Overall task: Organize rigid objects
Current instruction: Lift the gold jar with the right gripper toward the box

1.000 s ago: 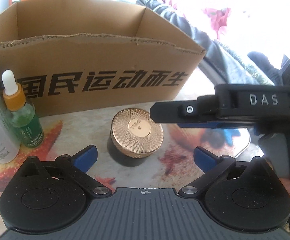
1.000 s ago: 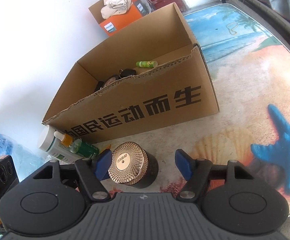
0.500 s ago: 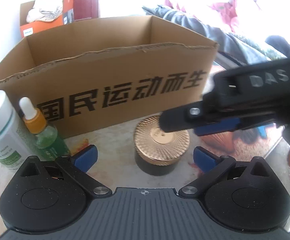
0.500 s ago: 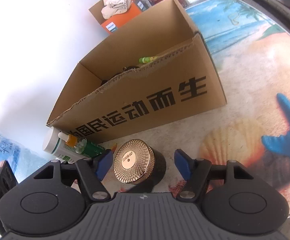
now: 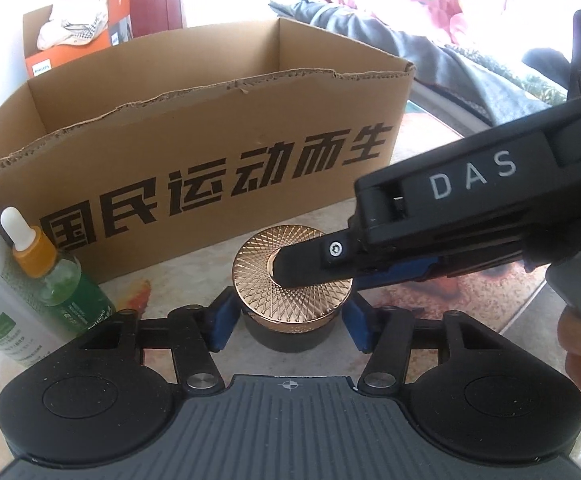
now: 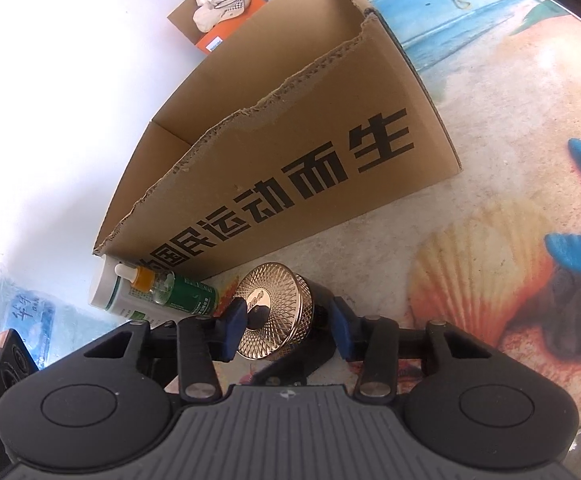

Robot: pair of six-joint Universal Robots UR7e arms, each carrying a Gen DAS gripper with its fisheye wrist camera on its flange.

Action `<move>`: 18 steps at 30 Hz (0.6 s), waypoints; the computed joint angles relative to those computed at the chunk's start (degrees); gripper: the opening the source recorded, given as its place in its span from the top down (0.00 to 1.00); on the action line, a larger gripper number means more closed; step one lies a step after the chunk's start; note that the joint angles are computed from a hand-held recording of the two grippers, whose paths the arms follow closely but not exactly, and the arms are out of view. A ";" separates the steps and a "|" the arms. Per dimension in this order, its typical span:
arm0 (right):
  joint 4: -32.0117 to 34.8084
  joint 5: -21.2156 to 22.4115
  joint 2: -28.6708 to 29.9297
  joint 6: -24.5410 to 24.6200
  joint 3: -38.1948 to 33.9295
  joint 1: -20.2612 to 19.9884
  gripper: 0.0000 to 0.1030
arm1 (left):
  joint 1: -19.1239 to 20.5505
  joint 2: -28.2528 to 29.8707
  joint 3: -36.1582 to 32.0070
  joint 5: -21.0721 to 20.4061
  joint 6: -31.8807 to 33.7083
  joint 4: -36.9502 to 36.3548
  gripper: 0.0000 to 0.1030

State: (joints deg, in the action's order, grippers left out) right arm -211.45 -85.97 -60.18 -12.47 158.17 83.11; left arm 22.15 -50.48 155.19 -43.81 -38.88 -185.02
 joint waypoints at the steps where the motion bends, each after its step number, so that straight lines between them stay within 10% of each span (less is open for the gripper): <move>1: 0.57 -0.38 -0.58 0.14 0.14 0.28 0.54 | -0.01 -0.03 -0.16 -0.18 0.09 0.31 0.46; 18: -0.18 2.17 -0.47 1.13 0.53 -2.17 0.51 | 1.72 2.50 -3.03 -0.16 1.22 1.31 0.45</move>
State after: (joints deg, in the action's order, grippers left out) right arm -211.63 -83.80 -60.64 -11.34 158.70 80.95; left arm 23.87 -47.98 152.16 -43.97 -37.66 -183.71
